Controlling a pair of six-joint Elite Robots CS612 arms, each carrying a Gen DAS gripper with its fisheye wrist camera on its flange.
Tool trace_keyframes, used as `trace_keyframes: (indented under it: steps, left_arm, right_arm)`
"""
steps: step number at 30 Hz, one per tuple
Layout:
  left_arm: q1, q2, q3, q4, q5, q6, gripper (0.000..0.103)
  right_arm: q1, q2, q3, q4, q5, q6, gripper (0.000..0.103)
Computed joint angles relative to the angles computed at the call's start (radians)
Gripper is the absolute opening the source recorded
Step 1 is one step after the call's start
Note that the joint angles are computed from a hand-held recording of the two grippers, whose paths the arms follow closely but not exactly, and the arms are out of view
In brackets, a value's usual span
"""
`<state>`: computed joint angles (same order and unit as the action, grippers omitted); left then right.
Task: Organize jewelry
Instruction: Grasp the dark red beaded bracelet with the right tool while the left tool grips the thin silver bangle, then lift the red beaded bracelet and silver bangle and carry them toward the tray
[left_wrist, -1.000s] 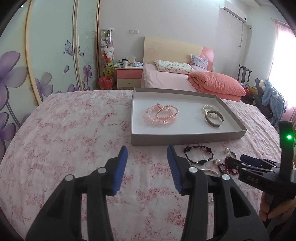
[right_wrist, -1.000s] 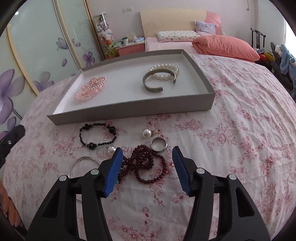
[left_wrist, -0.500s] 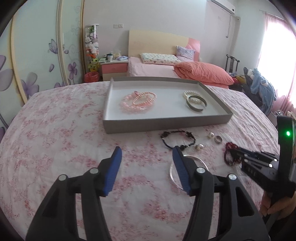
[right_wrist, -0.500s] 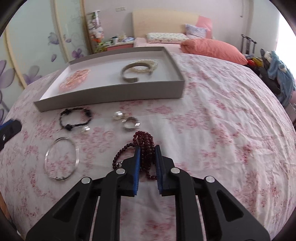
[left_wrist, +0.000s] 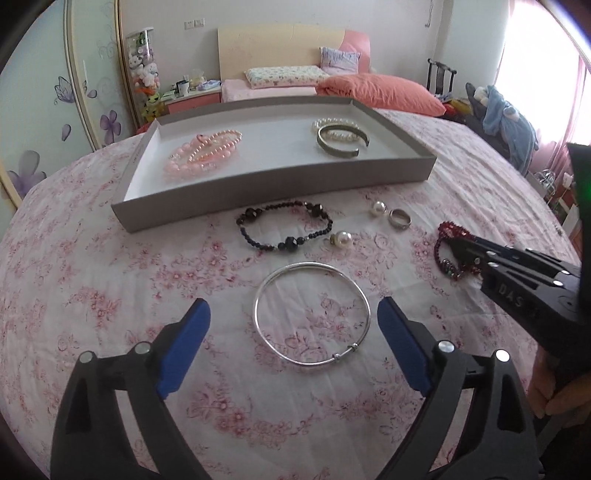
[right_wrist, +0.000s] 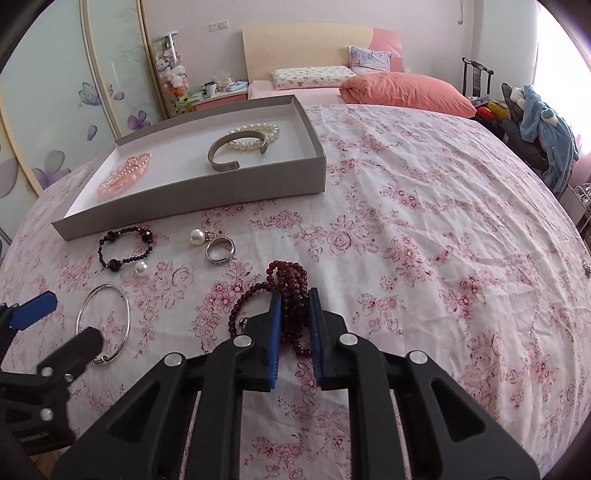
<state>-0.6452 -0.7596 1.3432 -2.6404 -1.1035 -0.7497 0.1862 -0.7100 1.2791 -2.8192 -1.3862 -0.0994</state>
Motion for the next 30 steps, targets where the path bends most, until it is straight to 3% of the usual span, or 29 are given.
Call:
trace_keyframes:
  steps: [5,10,12,13,14,21,30]
  left_arm:
    - [0.002,0.025,-0.052,0.103,0.0,-0.031,0.092]
    - [0.004,0.031,-0.064,0.122,0.012,-0.061,0.092]
    - [0.002,0.033,-0.064,0.112,0.026,-0.061,0.084]
    - [0.0,0.033,-0.063,0.102,0.033,-0.053,0.074]
    - [-0.001,0.033,-0.063,0.102,0.038,-0.049,0.072]
    - [0.006,0.005,-0.025,0.123,0.038,-0.094,0.073]
    - [0.012,-0.025,0.029,0.125,0.056,-0.144,0.082]
  right_arm:
    - [-0.002,0.0,0.001,0.001,0.011,0.002,0.015]
    - [-0.004,0.0,0.001,0.001,0.017,0.002,0.015]
    - [-0.004,-0.001,0.003,0.001,0.019,-0.001,0.015]
    - [-0.004,-0.002,0.004,0.0,0.018,-0.003,0.015]
    - [-0.003,-0.002,0.004,0.0,0.019,-0.006,0.015]
    - [0.003,-0.008,0.013,0.006,0.049,-0.053,0.015]
    - [0.009,-0.008,0.012,0.007,0.04,-0.075,0.016]
